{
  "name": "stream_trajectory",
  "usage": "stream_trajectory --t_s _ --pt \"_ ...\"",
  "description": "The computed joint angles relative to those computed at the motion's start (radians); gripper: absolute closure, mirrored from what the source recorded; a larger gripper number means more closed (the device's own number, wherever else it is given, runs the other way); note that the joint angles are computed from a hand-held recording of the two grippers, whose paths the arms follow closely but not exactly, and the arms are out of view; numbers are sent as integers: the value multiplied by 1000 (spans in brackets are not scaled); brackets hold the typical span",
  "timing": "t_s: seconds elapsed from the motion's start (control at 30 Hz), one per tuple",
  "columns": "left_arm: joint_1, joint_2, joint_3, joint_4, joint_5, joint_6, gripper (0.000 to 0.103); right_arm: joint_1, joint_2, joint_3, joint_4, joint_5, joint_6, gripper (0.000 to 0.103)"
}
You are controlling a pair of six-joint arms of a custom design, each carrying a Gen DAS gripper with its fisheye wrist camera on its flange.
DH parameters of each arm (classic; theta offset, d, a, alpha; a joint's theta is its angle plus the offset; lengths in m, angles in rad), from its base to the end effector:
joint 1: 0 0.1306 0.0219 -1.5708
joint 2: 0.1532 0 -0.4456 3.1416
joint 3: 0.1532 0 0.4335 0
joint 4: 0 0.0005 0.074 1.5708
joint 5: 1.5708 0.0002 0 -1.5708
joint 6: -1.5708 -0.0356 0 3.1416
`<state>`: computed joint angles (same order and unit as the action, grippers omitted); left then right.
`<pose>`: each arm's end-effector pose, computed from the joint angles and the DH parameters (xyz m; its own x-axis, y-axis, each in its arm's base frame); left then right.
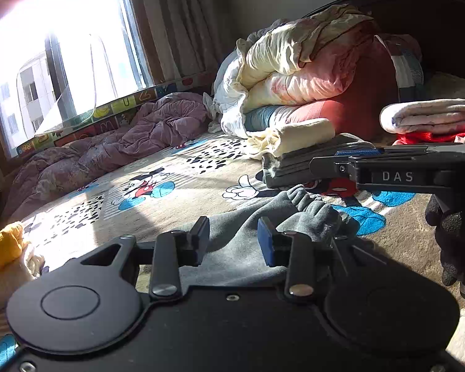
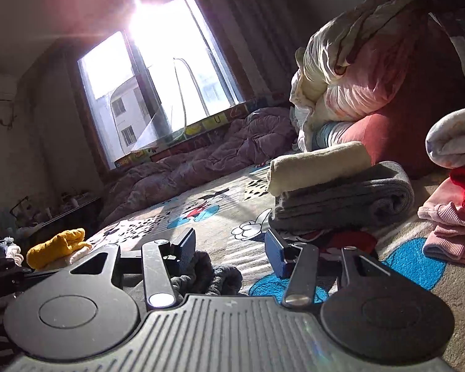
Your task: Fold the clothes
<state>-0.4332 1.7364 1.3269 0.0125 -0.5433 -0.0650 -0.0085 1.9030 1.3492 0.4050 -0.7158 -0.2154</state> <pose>0.6025 -0.2589 0.3406 -0.3550 0.2254 -0.9073 -0.0504 0.9645 0.2594 0.6984 0.0169 0.2816 -0.2822 0.1637 -0.9453 -0.5960 0.7422 0.3064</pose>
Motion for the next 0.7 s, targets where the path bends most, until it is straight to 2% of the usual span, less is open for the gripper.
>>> stream_trajectory --t_s 0.07,0.17,0.23,0.27,0.3,0.37,0.4,0.43,0.47,0.6,0.7 --pt "30 5 11 -38 -7 69 73 35 -19 -9 -25 -24 112 63" --pt "60 23 28 -89 13 143 73 82 -32 -7 -65 1 226 65" --pt "67 40 35 -96 25 160 73 108 -34 7 -107 31 284 65" --pt "71 46 30 -89 48 160 73 116 -30 26 -163 66 308 67" --pt "72 62 37 -109 63 155 73 121 -20 52 -256 116 353 67" --pt "73 96 54 -152 92 144 71 129 11 111 -435 230 431 77" --pt "69 114 54 -139 73 121 70 119 20 128 -467 220 413 89" --pt "66 119 39 -90 59 100 69 106 28 137 -473 193 378 101" --pt "65 123 37 -76 54 97 69 98 33 140 -480 181 371 103" --pt "85 116 39 -97 105 147 65 94 32 120 -464 160 403 103" --pt "104 110 59 -159 172 174 65 94 34 127 -472 158 397 103"
